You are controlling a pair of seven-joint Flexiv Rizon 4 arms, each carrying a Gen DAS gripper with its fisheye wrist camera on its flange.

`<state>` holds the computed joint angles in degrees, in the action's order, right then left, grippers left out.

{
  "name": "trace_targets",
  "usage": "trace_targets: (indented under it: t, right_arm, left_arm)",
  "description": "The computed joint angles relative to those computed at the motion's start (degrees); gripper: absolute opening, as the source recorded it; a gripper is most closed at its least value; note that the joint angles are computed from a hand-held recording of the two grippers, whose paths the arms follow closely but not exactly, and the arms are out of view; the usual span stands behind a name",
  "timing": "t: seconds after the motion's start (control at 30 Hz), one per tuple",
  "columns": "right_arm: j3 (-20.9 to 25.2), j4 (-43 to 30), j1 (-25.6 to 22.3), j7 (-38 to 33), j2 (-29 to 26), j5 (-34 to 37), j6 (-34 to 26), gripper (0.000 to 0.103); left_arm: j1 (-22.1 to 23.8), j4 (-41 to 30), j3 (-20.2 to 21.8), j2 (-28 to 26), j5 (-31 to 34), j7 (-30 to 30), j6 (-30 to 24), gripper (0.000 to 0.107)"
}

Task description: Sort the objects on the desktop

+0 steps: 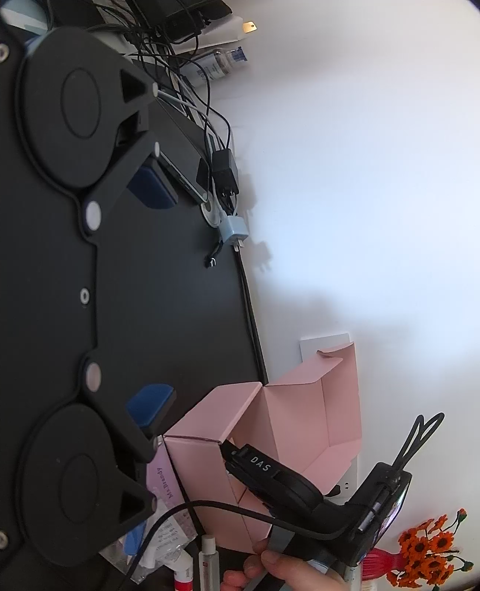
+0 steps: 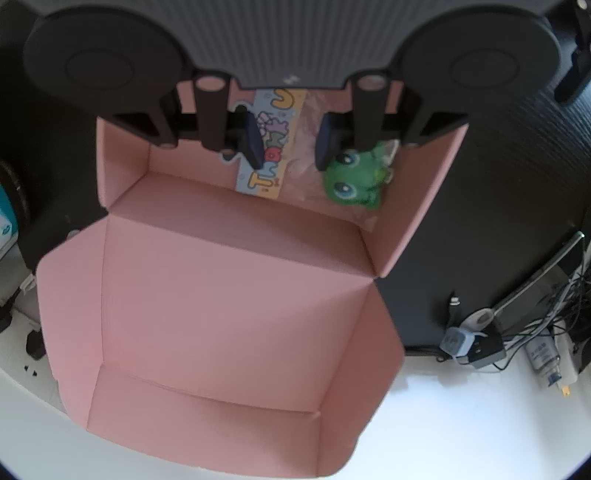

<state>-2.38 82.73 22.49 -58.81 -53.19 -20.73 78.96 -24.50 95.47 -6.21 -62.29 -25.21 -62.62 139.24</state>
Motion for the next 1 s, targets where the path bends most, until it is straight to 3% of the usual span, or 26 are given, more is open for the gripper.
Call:
trace_targets:
  t: [0.43,0.5,0.7,0.77,0.83,0.97,1.0]
  right_arm:
    - [1.82,1.23,-1.91,-1.21,0.7,-0.79,-0.45,0.031]
    - [-1.51,5.73,0.77,-0.64,3.0,1.79,1.56,0.031]
    - [-4.26,7.09,2.23,3.03,3.08,-0.28,3.73,0.032]
    - [-6.16,7.66,3.61,4.46,3.03,-0.86,4.26,0.039]
    - [-7.79,8.53,4.58,6.25,3.31,-1.12,4.38,0.056]
    - [-9.17,10.65,4.87,7.87,3.78,-1.44,7.45,0.06]
    - [-10.86,11.58,5.95,8.72,3.96,-1.4,8.88,0.067]
  left_arm:
    - [-0.13,-0.37,0.11,-0.22,-0.29,0.15,-0.02,0.103]
    - [-0.22,-0.4,0.17,-0.27,-0.41,0.27,0.08,0.103]
    - [-0.6,-0.61,0.22,-0.4,-1.62,0.75,0.11,0.103]
    - [-0.67,-0.66,0.19,-0.36,-1.98,0.88,-0.09,0.103]
    - [-0.7,-0.67,0.16,-0.33,-1.97,0.8,0.1,0.103]
    - [-0.33,-0.37,-0.17,-0.2,-1.44,0.18,0.7,0.103]
    - [-0.25,-0.29,-0.22,-0.15,-1.38,0.08,0.64,0.103]
